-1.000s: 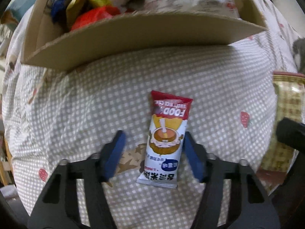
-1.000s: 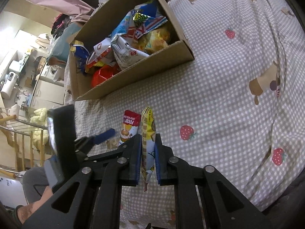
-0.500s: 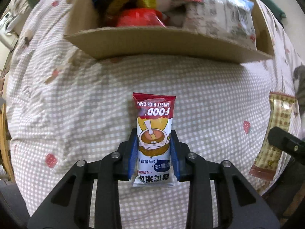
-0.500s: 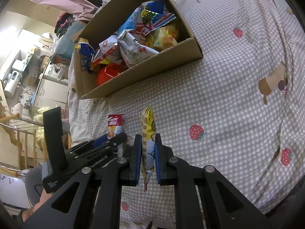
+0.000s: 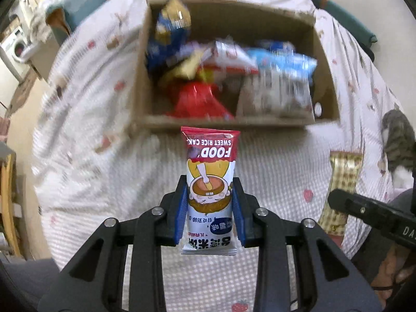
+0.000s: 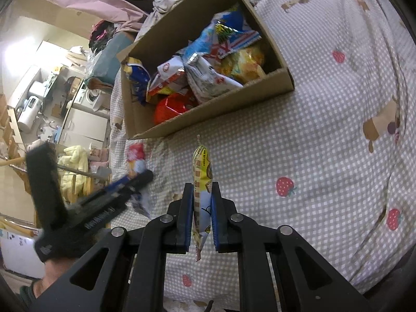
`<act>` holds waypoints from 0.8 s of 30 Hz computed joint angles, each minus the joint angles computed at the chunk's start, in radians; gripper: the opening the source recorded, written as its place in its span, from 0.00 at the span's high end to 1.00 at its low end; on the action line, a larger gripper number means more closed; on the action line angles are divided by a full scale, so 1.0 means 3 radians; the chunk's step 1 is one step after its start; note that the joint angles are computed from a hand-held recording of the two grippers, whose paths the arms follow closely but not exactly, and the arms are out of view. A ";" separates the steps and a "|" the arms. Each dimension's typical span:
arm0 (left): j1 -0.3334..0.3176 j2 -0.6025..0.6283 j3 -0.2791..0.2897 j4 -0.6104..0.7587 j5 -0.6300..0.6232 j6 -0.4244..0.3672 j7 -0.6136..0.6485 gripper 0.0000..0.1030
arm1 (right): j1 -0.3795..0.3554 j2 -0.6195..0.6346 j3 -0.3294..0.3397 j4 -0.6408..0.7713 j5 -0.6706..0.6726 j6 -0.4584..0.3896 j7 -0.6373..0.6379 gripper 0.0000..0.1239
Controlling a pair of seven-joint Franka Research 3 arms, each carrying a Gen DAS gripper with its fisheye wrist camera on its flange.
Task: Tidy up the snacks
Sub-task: 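Carry both packets over the box and lower them inside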
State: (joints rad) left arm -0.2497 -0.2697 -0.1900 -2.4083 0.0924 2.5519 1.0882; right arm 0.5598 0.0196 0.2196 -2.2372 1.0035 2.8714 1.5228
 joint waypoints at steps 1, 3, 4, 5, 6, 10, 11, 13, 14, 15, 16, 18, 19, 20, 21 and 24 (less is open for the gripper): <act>0.0040 -0.0015 -0.0009 0.0045 0.0089 -0.0019 -0.0019 0.74 | -0.0006 0.0001 -0.0004 0.0036 0.0024 -0.0018 -0.0049 0.90; 0.0110 0.0040 -0.0038 0.0128 0.0255 0.0008 -0.0100 0.74 | -0.0011 0.0003 -0.0009 0.0083 0.0007 -0.0010 -0.0081 0.90; 0.0150 0.0053 -0.0033 0.0159 0.0340 0.0021 -0.0121 0.74 | -0.0016 0.0013 -0.0011 0.0125 0.0029 0.0001 -0.0128 0.90; 0.0187 0.0083 -0.0040 0.0231 0.0423 0.0009 -0.0162 0.74 | -0.0022 0.0025 -0.0012 0.0165 0.0052 0.0007 -0.0174 0.90; 0.0216 0.0118 -0.0041 0.0308 0.0487 -0.0002 -0.0194 0.74 | -0.0027 0.0041 -0.0014 0.0208 0.0041 0.0018 -0.0194 0.90; 0.0273 0.0254 -0.0028 0.0547 0.0616 0.0030 -0.0273 0.74 | -0.0069 0.0182 -0.0027 0.0453 -0.0109 0.0051 -0.0264 0.90; 0.0282 0.0291 -0.0036 0.0608 0.0654 0.0032 -0.0304 0.74 | -0.0085 0.0227 -0.0020 0.0516 -0.0139 0.0070 -0.0320 0.90; 0.0303 0.0333 -0.0059 0.0687 0.0777 0.0026 -0.0381 0.74 | -0.0110 0.0337 -0.0032 0.0664 -0.0350 0.0095 -0.0304 0.90; 0.0307 0.0361 -0.0060 0.0733 0.0818 0.0019 -0.0398 0.74 | -0.0140 0.0387 -0.0018 0.0735 -0.0351 0.0110 -0.0353 0.90; 0.0315 0.0395 -0.0065 0.0775 0.0871 0.0019 -0.0432 0.74 | -0.0186 0.0450 0.0012 0.0834 -0.0275 0.0120 -0.0459 0.90; 0.0323 0.0436 -0.0075 0.0824 0.0944 0.0008 -0.0485 0.74 | -0.0210 0.0504 0.0018 0.0913 -0.0292 0.0125 -0.0472 0.90; 0.0333 0.0540 -0.0082 0.0923 0.1085 -0.0019 -0.0570 0.74 | -0.0253 0.0605 0.0023 0.1054 -0.0356 0.0130 -0.0450 0.90; 0.0338 0.0605 -0.0084 0.0985 0.1165 -0.0042 -0.0624 0.73 | -0.0299 0.0676 0.0048 0.1158 -0.0314 0.0126 -0.0497 0.90; 0.0335 0.0648 -0.0079 0.1019 0.1212 -0.0051 -0.0664 0.74 | -0.0320 0.0721 0.0054 0.1218 -0.0334 0.0126 -0.0491 0.90; 0.0333 0.0692 -0.0073 0.1055 0.1255 -0.0056 -0.0711 0.74 | -0.0338 0.0779 0.0056 0.1291 -0.0367 0.0142 -0.0487 0.90; 0.0322 0.0830 -0.0046 0.1152 0.1307 -0.0057 -0.0884 0.74 | -0.0427 0.0902 0.0118 0.1448 -0.0370 0.0136 -0.0596 0.90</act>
